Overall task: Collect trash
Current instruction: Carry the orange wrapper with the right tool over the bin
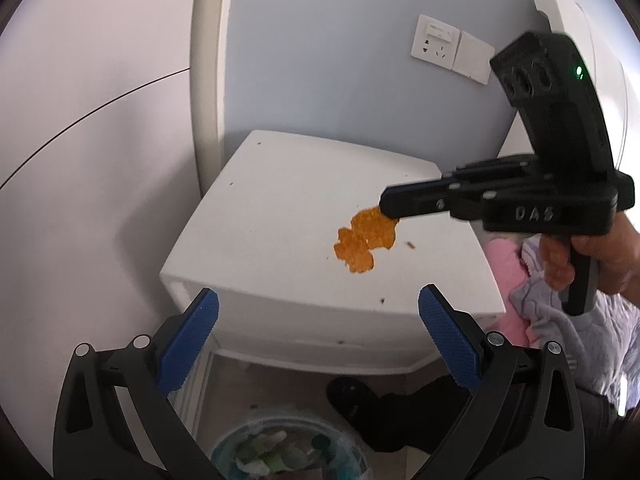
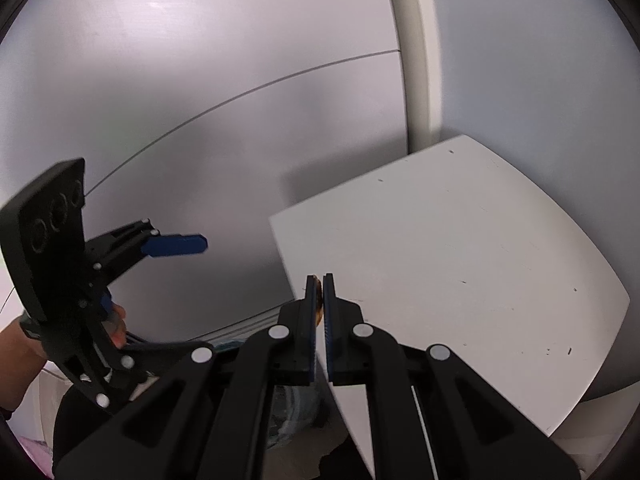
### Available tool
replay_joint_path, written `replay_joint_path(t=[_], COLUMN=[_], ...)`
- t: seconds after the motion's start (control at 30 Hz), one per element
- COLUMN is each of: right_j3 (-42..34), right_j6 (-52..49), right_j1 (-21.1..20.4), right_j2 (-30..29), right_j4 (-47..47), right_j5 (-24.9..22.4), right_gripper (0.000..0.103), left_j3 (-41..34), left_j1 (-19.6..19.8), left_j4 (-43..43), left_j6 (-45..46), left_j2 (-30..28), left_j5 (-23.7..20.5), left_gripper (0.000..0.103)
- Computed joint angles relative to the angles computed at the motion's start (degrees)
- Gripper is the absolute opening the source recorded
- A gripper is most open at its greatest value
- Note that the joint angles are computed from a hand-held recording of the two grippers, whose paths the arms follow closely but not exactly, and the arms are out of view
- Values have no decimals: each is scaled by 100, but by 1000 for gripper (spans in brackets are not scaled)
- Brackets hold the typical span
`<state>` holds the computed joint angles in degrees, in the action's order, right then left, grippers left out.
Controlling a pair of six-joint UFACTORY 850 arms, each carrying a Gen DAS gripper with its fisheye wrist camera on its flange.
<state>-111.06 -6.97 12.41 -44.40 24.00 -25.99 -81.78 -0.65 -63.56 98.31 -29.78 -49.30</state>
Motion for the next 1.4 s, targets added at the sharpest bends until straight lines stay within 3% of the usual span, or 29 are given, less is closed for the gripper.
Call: replay_joint_path(t=[0.37,0.63,0.87,1.4], right_j3=[-247,-454,-882,-1209], right_j6=[-553,-1132,-1030,-696], right_j1=[440,772,972,1254], right_j2=[-66,-323,-728,-1323], right_j4=[456,982,785,482], right_j5=[-220,-631,-963,-1416], right_gripper=[6,6,6,6], left_j3=[570,1113,1488,1984], left_j1=[510,925,1197,1424], left_j4=[-35,247,318,482], left_j6=[157,320,420,317], left_j2=[458,709,796,633], left_j5=[170,432,670,1144], left_gripper=[97,97,97,97])
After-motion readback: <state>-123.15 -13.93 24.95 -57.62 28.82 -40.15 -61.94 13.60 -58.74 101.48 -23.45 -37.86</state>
